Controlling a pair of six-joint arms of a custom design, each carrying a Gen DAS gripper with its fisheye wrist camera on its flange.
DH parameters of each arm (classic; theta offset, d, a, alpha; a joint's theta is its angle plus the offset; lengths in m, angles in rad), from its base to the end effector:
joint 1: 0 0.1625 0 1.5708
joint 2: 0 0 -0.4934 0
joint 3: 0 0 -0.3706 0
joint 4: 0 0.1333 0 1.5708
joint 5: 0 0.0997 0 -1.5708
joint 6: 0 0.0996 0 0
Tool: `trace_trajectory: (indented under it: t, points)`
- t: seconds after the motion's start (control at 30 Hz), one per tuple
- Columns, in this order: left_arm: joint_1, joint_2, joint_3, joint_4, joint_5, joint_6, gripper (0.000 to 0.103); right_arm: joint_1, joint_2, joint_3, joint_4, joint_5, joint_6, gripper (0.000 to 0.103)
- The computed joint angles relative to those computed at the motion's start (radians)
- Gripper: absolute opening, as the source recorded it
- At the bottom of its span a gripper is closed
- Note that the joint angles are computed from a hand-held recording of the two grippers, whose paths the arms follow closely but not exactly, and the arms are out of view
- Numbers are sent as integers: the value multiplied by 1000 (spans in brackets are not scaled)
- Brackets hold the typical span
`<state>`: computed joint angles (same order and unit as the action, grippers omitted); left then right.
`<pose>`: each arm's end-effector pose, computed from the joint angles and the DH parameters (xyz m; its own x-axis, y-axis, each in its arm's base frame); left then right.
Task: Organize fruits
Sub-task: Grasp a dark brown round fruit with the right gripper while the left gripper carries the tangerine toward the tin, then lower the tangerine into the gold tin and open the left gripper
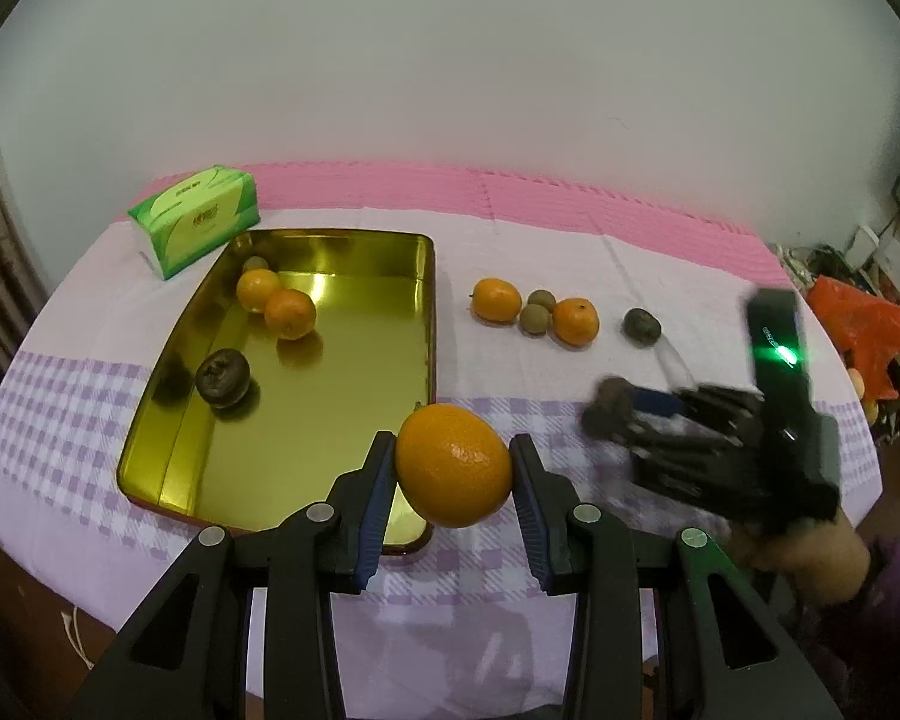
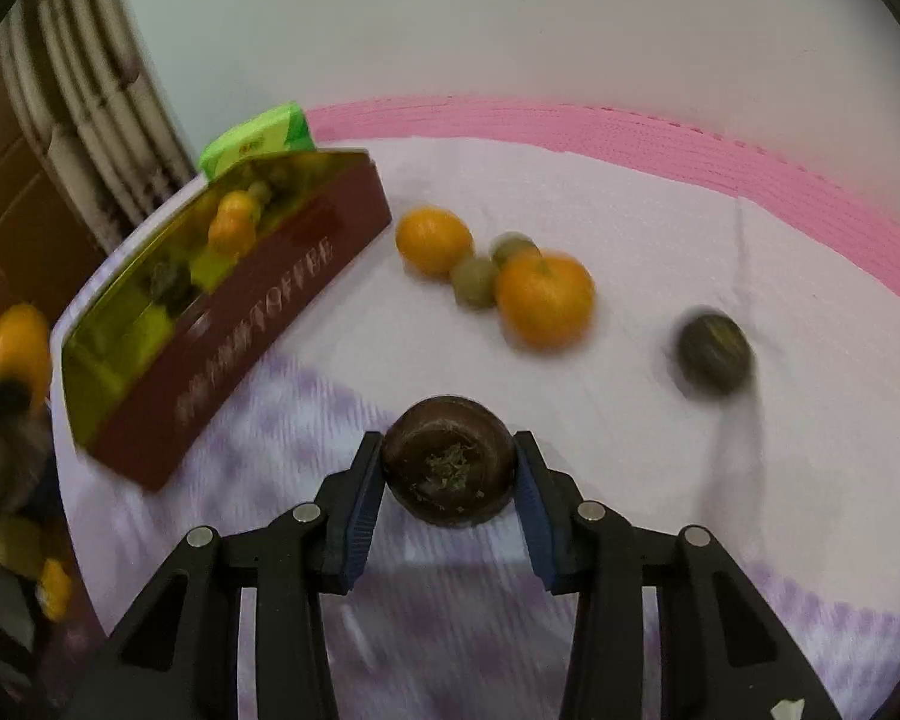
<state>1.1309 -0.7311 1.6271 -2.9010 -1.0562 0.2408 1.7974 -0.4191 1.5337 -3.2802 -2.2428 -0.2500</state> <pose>-0.1441 -0.7343 0.1658 -0.7584 0.3738 -0.5340 0.5840 0.7534 -0.3021 0.2358 -0.7053 0.0219 -0.7688 -0.0407 0.6382 -0.3883 0.8226 -0.4154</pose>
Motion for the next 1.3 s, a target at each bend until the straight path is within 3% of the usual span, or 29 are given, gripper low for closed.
trace_trajectory:
  t: [0.13,0.23,0.63,1.3]
  points:
    - [8,-3,-10,8,6,-31,39,-15,-18,40,-61,8,13,39]
    - [11,-5,-12,-27,30,-27,39,-11,2,35,-111,-8,-35,39]
    - [44,46,-91,-47,132,26,39,-16,-10,47,-114,15,-26,40]
    - [68,123,-182,22,167,59,39,-20,-13,51,-114,28,-19,41]
